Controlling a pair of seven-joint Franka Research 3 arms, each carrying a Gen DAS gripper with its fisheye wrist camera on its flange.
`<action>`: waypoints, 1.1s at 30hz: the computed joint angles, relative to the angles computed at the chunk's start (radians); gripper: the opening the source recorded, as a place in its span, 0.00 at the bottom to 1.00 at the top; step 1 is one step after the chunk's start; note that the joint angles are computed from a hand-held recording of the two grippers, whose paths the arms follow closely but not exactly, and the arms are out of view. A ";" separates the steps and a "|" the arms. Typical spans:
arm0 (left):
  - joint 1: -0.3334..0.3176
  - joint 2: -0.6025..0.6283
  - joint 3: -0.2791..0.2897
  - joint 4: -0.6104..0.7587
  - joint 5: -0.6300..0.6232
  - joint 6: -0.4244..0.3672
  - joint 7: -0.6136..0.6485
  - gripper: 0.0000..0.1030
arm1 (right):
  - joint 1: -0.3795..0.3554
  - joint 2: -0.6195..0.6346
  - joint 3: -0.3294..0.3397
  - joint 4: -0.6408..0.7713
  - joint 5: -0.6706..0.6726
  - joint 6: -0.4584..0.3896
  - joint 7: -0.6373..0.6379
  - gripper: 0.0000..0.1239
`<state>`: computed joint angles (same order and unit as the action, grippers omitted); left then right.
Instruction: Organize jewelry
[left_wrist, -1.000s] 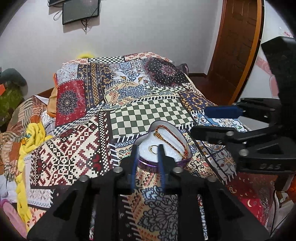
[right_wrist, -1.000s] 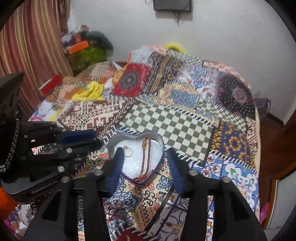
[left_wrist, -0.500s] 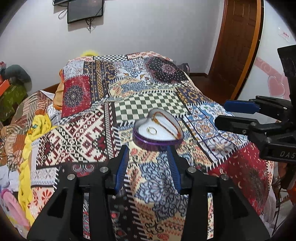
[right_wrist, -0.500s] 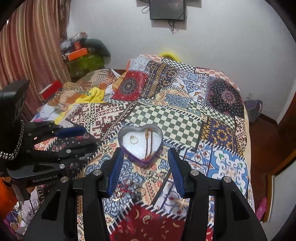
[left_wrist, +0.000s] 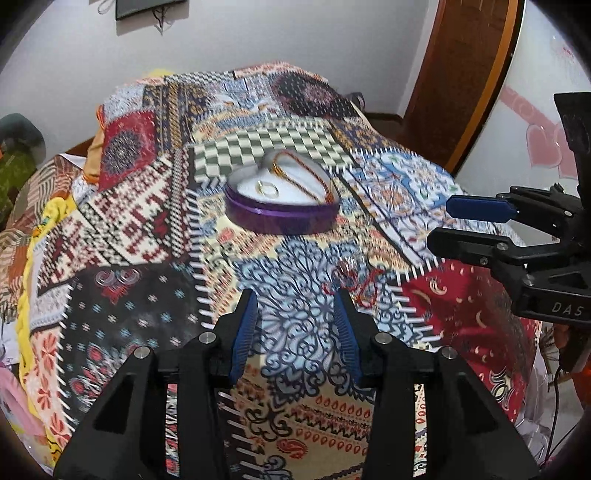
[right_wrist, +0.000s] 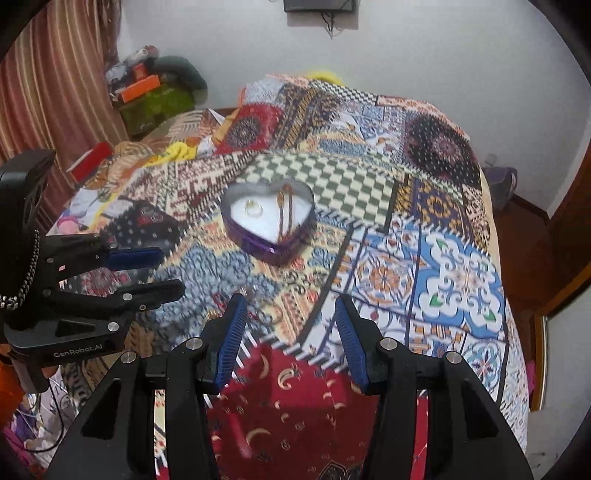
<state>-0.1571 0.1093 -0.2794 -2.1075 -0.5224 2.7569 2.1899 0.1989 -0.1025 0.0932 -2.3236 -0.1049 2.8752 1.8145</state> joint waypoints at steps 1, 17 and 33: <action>-0.002 0.007 0.001 0.002 0.009 -0.009 -0.008 0.41 | 0.003 0.000 -0.003 -0.004 0.013 -0.005 -0.010 0.37; 0.006 0.041 -0.023 0.033 -0.086 -0.066 0.074 0.23 | 0.035 0.055 -0.026 0.009 0.154 -0.063 -0.136 0.37; 0.014 0.082 -0.042 0.077 -0.108 -0.077 0.094 0.07 | 0.049 0.117 -0.037 0.063 0.359 -0.051 -0.339 0.37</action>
<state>-0.1426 0.1916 -0.3218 -2.0307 -0.6300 2.6803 2.2842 0.2477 0.0141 0.0560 -2.2604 0.2545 2.8245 1.4760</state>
